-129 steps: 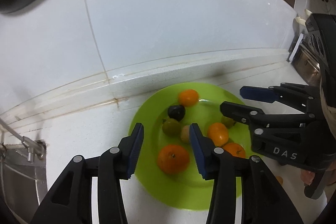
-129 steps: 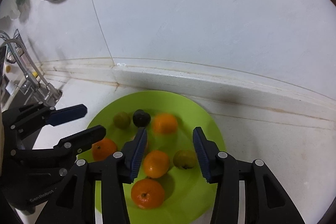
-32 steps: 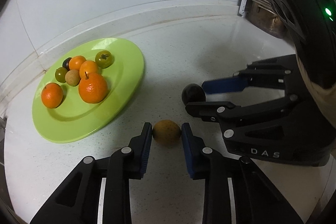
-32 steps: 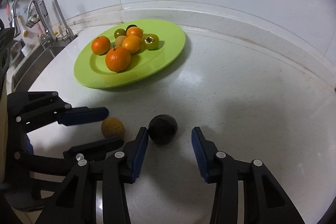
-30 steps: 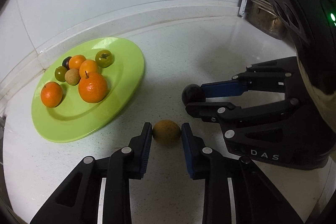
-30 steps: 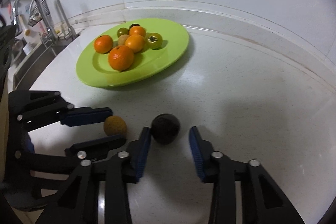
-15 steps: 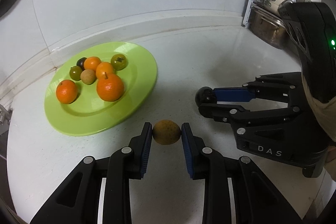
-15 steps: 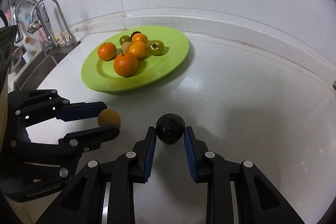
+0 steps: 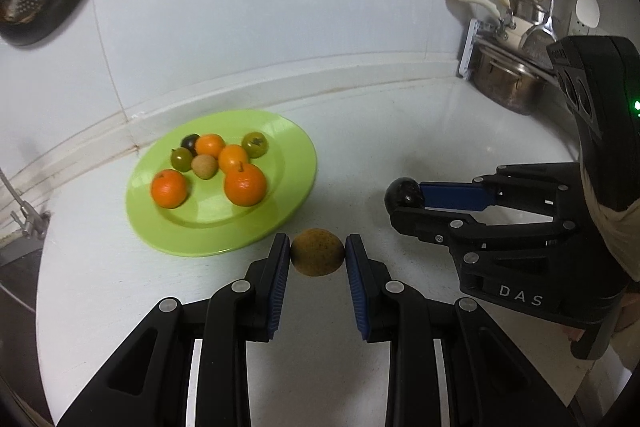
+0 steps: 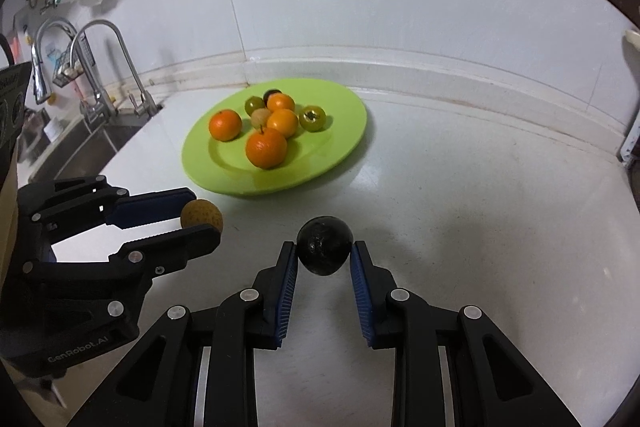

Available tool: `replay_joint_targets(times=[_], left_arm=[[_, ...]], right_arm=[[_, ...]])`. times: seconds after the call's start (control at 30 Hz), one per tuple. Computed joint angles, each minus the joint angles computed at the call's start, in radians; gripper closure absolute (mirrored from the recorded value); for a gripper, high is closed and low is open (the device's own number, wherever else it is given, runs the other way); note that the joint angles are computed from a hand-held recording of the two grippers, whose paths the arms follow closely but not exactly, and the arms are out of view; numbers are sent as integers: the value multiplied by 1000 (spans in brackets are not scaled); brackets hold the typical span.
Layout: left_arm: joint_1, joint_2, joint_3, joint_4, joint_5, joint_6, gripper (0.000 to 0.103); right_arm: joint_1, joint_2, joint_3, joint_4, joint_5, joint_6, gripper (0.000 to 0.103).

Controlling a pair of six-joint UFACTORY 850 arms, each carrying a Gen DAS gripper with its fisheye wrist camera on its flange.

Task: Organize fruits
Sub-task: 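Carry the tan fruit and plum onto the plate and open both grippers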

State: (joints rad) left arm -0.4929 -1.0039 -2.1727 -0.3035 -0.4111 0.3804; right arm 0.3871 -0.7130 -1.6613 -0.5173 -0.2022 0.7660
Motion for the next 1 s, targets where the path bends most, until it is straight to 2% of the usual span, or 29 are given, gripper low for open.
replay_joint_targets(times=[0.3,0.63,0.83,1.0], left_arm=[[21,106,154,-79,84,72,74],[52,181,259,-179,143,184,74],[71,202,288,-236,163,261,74],[86,186,259,-266,152,305,74]], right_arm=[[46,35,18,-305,-13,335,75],[88,37,0,-510,-54,568,75],[103,23,-29,-552,-74,626,75],[113,-1,-72,-545,-98,620,75]])
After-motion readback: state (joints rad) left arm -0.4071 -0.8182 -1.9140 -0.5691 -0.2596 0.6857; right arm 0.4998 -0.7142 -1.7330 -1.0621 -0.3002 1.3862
